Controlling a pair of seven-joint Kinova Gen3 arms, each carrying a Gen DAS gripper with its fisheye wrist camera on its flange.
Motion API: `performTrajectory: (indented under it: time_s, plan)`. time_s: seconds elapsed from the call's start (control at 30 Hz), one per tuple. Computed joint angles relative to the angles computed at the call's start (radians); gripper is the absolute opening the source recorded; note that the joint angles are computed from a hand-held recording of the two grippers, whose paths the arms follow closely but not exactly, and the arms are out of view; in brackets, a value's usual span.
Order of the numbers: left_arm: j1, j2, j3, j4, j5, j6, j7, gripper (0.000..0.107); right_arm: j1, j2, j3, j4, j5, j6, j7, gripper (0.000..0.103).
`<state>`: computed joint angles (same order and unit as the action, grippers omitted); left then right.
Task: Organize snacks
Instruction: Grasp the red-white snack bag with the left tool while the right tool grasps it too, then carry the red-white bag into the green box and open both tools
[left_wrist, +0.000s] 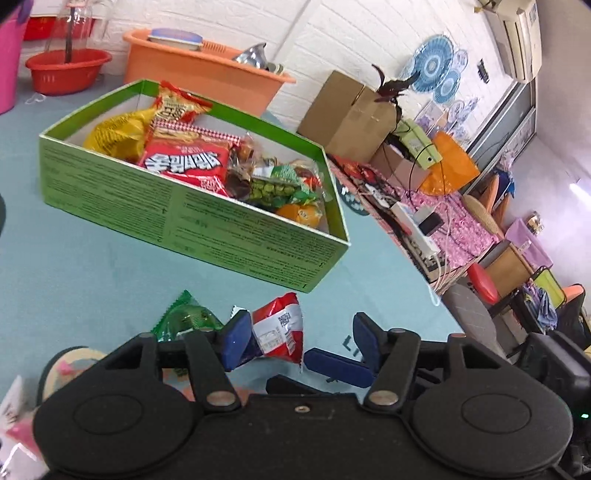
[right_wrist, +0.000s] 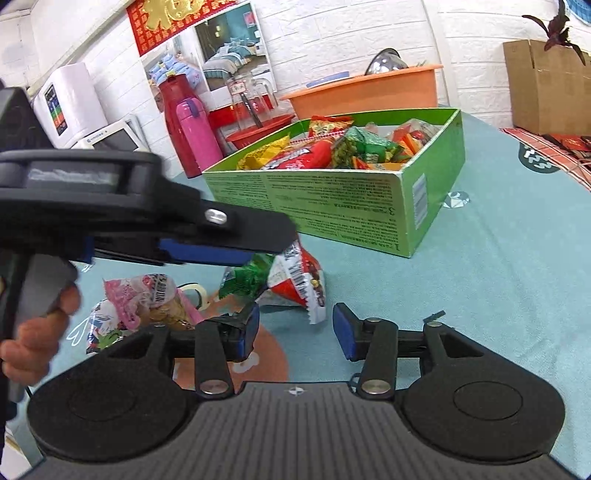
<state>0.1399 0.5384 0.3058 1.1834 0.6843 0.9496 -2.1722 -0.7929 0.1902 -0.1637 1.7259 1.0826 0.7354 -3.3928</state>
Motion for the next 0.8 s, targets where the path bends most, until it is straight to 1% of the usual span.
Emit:
performTrajectory:
  time_s: [0.1, 0.2, 0.3, 0.33, 0.37, 0.4, 0.47, 0.57, 0.67, 0.73, 0.8]
  plan:
    - [0.031, 0.030, -0.016, -0.034, -0.040, 0.005, 0.032, 0.087, 0.006, 0.005, 0.003, -0.006, -0.007, 0.000, 0.007, 0.077]
    - [0.013, 0.051, -0.002, -0.051, -0.030, 0.031, 0.032, 0.075, 0.011, 0.010, 0.009, -0.009, -0.006, -0.012, 0.017, 0.076]
    - [0.001, 0.049, 0.002, -0.043, -0.023, 0.039, 0.025, 0.069, 0.017, 0.016, 0.014, -0.013, -0.012, -0.024, 0.041, 0.076]
    - [-0.002, 0.045, 0.002, -0.036, -0.025, 0.037, 0.016, 0.059, 0.019, 0.019, 0.016, -0.016, -0.018, -0.029, 0.049, 0.074]
    - [0.000, 0.037, -0.001, -0.025, -0.031, 0.030, 0.007, 0.058, 0.016, 0.021, 0.021, -0.014, -0.007, -0.034, 0.046, 0.058]
    - [0.005, 0.024, -0.005, -0.004, -0.036, 0.007, -0.003, 0.052, 0.019, 0.024, 0.021, -0.016, -0.013, -0.037, 0.059, 0.052]
    - [0.003, 0.005, -0.003, 0.026, -0.031, -0.017, -0.017, 0.051, 0.011, 0.024, 0.023, -0.019, -0.015, -0.025, 0.061, 0.048]
    - [-0.012, -0.033, 0.016, 0.074, 0.003, -0.063, -0.066, 0.051, -0.009, 0.014, 0.024, -0.016, 0.010, -0.001, 0.026, 0.047]
    - [-0.037, -0.063, 0.037, 0.096, 0.064, -0.091, -0.132, 0.051, -0.029, -0.005, 0.016, -0.012, 0.085, 0.044, -0.023, 0.047]
    - [-0.044, -0.068, 0.042, 0.081, 0.097, -0.095, -0.158, 0.051, -0.028, -0.018, 0.008, -0.004, 0.152, 0.059, -0.063, 0.047]
    - [-0.038, -0.062, 0.037, 0.050, 0.114, -0.097, -0.158, 0.051, -0.017, -0.024, 0.001, 0.000, 0.218, 0.063, -0.097, 0.046]
